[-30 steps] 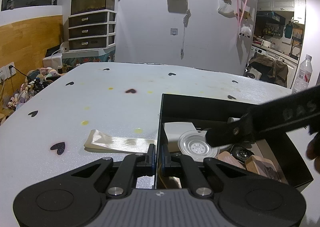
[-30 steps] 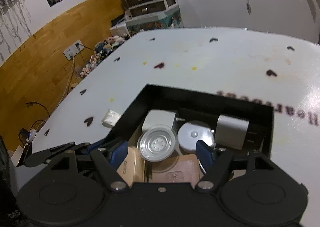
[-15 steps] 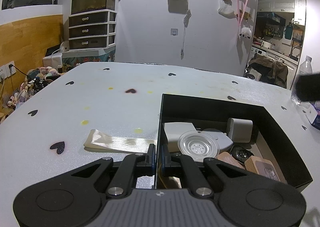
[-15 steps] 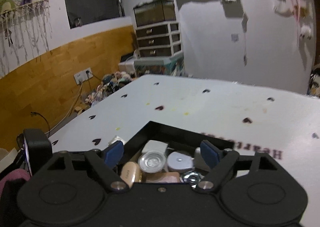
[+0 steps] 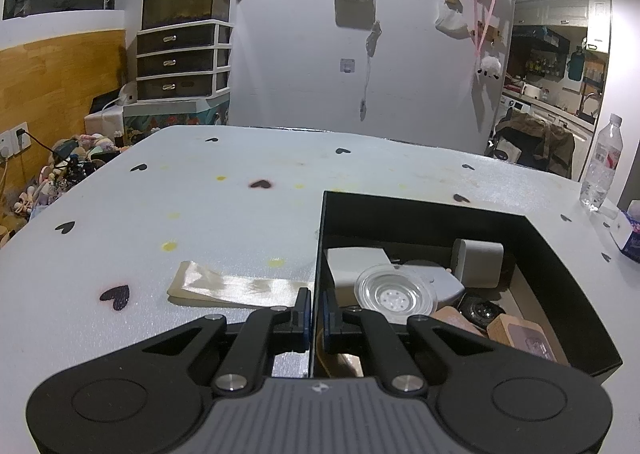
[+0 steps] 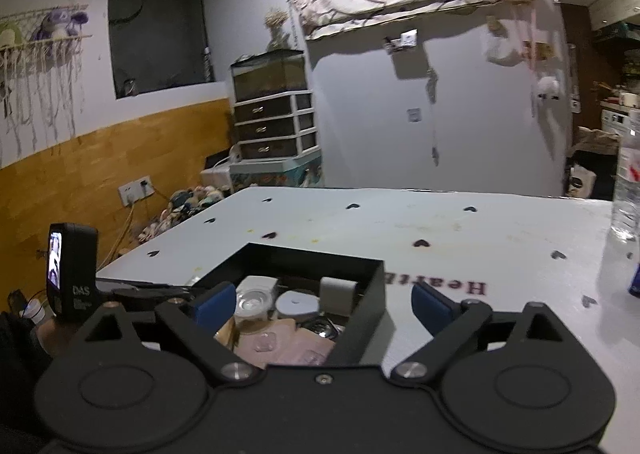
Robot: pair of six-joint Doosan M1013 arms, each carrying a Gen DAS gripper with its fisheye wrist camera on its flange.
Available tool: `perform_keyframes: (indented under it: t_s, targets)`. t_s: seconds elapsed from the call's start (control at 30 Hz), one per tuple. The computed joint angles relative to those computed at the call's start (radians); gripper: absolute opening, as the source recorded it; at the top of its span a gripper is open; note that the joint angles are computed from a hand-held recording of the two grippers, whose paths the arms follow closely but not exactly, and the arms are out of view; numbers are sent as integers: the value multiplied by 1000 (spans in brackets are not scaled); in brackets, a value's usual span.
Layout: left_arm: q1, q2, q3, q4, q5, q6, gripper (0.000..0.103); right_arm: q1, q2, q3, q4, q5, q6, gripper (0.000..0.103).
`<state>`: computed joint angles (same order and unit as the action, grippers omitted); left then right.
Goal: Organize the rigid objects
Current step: 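Withdraw the right gripper while the left gripper lowers the box onto the table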
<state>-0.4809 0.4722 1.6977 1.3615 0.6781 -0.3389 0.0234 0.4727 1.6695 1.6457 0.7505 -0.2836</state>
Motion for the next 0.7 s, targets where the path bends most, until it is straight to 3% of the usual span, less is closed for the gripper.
perform_keyframes:
  t_s: [0.17, 0.33, 0.43, 0.5, 0.57, 0.7]
  targets:
    - [-9, -10, 6, 33, 24, -24, 4, 5, -11, 49, 142, -45, -161, 96]
    - [-29, -27, 16, 85, 58, -63, 4, 9, -21, 79, 216, -38, -266, 100]
    - [-44, -41, 28, 128, 81, -104, 13, 10, -27, 88, 232, -39, -283, 101]
    - [-53, -50, 35, 149, 99, -136, 26, 12, -31, 94, 248, -51, -296, 101]
    - [-64, -58, 42, 168, 117, -161, 53, 13, -36, 102, 259, -58, -303, 101]
    - [-88, -69, 59, 186, 138, -189, 76, 17, -46, 121, 325, -85, -371, 102]
